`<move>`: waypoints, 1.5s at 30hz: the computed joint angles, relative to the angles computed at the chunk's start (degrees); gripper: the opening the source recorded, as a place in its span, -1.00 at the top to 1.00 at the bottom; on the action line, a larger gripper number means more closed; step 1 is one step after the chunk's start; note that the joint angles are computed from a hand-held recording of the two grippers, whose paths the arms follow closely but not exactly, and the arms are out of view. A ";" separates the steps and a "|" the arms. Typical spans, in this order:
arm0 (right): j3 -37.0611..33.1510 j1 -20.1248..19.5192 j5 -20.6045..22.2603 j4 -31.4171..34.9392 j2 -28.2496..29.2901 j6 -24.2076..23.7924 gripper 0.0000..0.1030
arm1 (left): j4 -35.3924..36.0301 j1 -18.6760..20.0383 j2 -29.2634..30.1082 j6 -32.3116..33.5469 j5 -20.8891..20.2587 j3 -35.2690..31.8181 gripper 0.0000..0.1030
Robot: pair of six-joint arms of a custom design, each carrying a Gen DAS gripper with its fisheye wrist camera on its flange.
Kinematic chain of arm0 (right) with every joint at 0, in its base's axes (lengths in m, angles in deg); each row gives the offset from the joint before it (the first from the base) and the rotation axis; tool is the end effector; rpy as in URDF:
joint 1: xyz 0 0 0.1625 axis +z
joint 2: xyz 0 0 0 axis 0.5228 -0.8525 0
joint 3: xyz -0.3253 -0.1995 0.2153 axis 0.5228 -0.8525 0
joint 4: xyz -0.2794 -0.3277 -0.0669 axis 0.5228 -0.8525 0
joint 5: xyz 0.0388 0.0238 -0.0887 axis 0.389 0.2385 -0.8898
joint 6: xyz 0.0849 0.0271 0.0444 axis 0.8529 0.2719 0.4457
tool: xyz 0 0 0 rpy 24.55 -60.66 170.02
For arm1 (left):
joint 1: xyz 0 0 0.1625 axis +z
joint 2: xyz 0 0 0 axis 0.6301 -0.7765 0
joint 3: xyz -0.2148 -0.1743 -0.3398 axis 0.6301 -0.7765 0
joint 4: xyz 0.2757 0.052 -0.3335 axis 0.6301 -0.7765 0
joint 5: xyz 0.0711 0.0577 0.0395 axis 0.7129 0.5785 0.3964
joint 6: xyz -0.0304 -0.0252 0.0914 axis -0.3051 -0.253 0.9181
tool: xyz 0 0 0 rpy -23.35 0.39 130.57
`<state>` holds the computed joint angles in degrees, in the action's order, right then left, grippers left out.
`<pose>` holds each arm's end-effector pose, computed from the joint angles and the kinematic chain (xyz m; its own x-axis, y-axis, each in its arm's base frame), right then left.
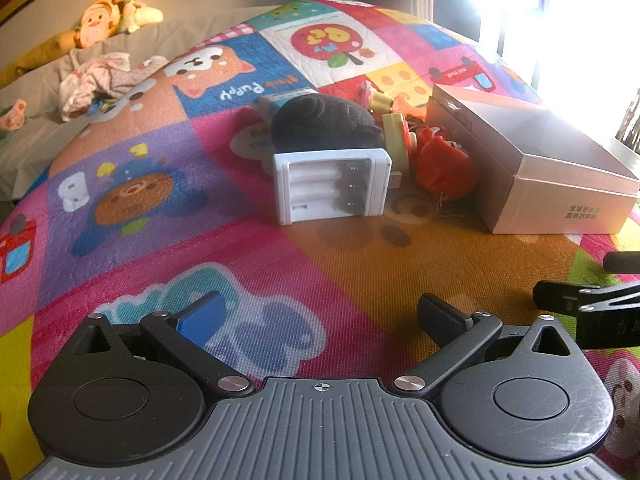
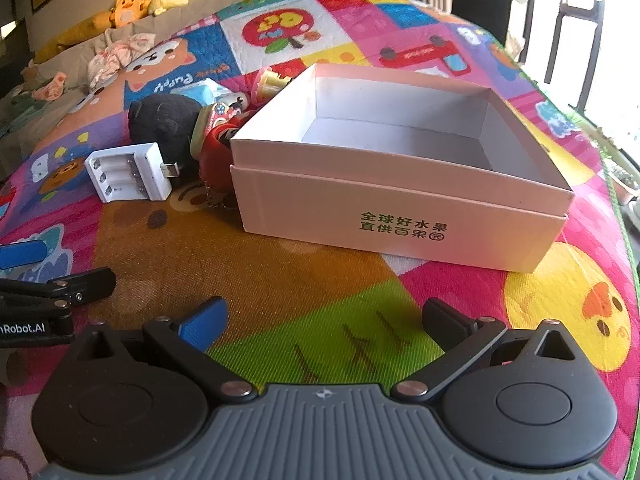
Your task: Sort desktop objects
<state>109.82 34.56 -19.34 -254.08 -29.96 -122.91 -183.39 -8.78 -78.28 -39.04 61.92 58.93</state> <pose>-0.0378 -0.3841 0.1547 -0.7037 -0.0903 0.7047 -0.5507 0.6961 -0.4607 -0.2042 -0.3756 -0.0797 -0.7060 0.0169 -0.7080 0.5468 0.6484 -0.5298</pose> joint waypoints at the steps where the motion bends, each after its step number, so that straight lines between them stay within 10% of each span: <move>1: 0.05 0.17 -0.24 -1.14 0.62 -0.09 -1.00 | -0.02 -0.01 0.02 0.02 0.00 -0.01 -1.00; 18: 0.29 -0.30 0.31 0.14 -0.26 -0.58 -1.00 | 7.30 0.61 -2.93 -1.06 -1.83 -0.76 -1.00; 24: 0.13 -0.25 0.40 1.29 -0.88 -1.14 -1.00 | -14.24 1.64 2.81 16.55 2.27 -3.03 -1.00; 30: -0.25 2.48 10.35 21.32 -15.65 -6.19 -1.00 | -30.82 4.73 7.12 31.59 2.45 -8.24 -1.00; 35: -18.25 14.94 1.16 44.42 -16.08 11.18 -0.80 | -37.17 6.91 6.24 30.73 -3.23 -6.77 -1.00; 40: -42.01 19.49 -9.20 61.31 -0.83 27.81 -0.75 | -38.01 8.77 4.43 25.28 -5.92 -5.20 -1.00; 45: -54.01 20.90 -17.54 61.53 11.81 29.33 -0.74 | -38.96 8.97 4.45 25.42 -6.97 -4.83 -1.00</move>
<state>55.81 55.47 -36.87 -192.54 -18.15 -93.57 -222.35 0.19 -73.83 -13.62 54.95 54.10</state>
